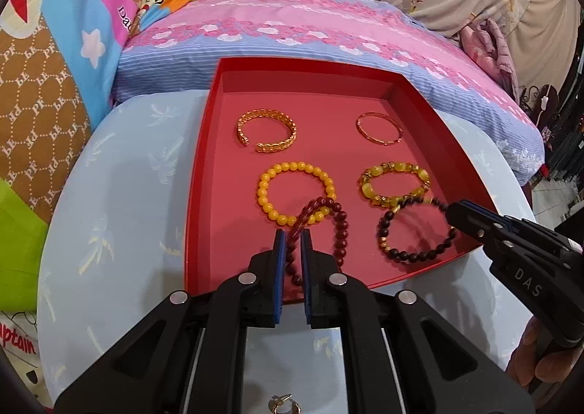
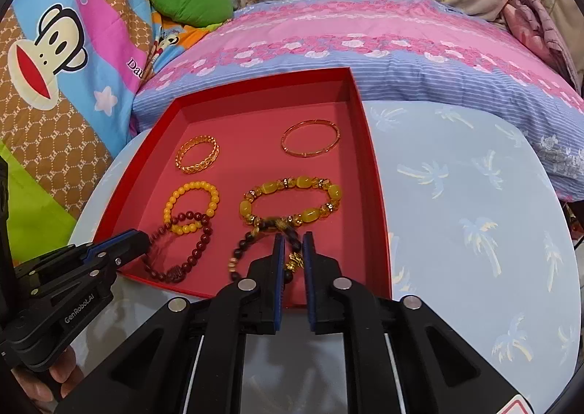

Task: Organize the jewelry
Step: 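Open both tools to drop the bracelets into the tray, then withdraw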

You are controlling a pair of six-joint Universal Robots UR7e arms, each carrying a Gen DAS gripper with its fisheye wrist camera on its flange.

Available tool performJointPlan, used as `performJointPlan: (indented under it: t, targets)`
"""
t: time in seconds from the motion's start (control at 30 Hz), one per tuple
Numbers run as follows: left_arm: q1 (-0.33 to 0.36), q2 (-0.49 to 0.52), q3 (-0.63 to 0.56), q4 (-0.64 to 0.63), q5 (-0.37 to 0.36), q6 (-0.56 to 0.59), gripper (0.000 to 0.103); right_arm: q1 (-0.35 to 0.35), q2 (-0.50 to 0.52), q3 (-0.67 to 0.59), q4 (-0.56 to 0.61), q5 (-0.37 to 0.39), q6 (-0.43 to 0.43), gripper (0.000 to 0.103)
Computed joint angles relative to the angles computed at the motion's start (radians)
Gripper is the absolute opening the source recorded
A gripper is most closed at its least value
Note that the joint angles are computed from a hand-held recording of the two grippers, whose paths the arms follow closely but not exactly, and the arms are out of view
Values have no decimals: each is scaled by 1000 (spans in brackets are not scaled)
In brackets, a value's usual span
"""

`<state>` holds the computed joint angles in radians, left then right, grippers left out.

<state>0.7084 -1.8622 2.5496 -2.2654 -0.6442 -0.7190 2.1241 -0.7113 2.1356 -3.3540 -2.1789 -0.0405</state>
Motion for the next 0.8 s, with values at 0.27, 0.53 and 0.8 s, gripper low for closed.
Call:
performJointPlan:
  t: [0.27,0.53,0.8]
  targets:
    - [-11,-28,1,73,53,-90,34,18,-3,13,-56,-23,-13,38]
    - [-54,-77,5,158,59,-159,34,37,-15,31,-57,-23,-7,38]
    - [-170,-195,2,418,63,-333,34,75,-56,87,-63,-25,14,38]
